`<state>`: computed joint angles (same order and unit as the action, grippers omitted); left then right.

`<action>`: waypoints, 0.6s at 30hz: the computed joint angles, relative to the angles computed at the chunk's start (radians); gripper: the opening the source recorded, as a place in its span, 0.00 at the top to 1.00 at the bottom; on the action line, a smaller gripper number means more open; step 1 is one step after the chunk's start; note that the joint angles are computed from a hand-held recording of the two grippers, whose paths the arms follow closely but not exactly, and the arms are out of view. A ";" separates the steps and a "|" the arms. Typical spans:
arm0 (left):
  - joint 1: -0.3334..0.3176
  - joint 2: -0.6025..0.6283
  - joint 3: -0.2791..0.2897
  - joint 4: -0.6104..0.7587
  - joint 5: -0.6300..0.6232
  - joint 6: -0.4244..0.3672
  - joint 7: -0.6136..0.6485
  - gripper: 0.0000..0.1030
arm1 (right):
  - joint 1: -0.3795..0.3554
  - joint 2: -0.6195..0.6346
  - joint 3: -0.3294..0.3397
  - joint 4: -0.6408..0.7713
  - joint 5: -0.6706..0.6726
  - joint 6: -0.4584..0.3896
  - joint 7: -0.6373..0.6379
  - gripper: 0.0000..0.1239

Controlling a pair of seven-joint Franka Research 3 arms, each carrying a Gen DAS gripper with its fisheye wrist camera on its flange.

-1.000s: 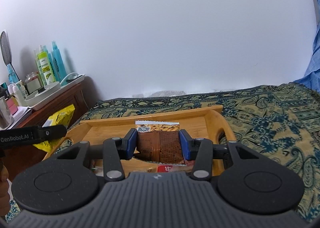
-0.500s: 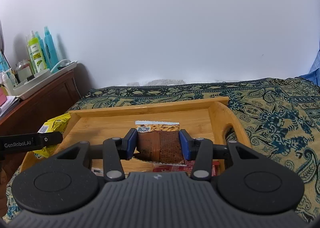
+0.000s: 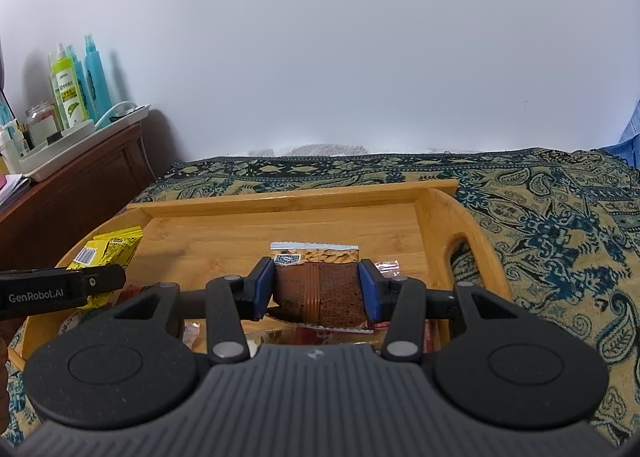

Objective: Organize snacks
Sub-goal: 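Carry the yellow pack and almond pack over the tray with both tools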

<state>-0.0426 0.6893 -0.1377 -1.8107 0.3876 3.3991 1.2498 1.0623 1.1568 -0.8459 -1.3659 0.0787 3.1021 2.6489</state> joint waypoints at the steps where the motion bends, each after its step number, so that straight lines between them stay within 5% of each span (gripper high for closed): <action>1: 0.004 0.000 -0.005 0.001 0.003 -0.007 0.001 0.45 | -0.001 0.002 0.000 0.003 -0.002 -0.004 -0.003 0.60; 18: 0.019 0.008 -0.026 0.011 0.012 -0.038 0.012 0.45 | -0.022 0.003 0.019 0.033 -0.054 -0.028 0.011 0.59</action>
<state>-0.0233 0.6969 -0.1635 -1.7999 0.3995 3.3613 1.2615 1.0401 1.1601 -0.8272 -1.3326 0.0243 3.0743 2.6597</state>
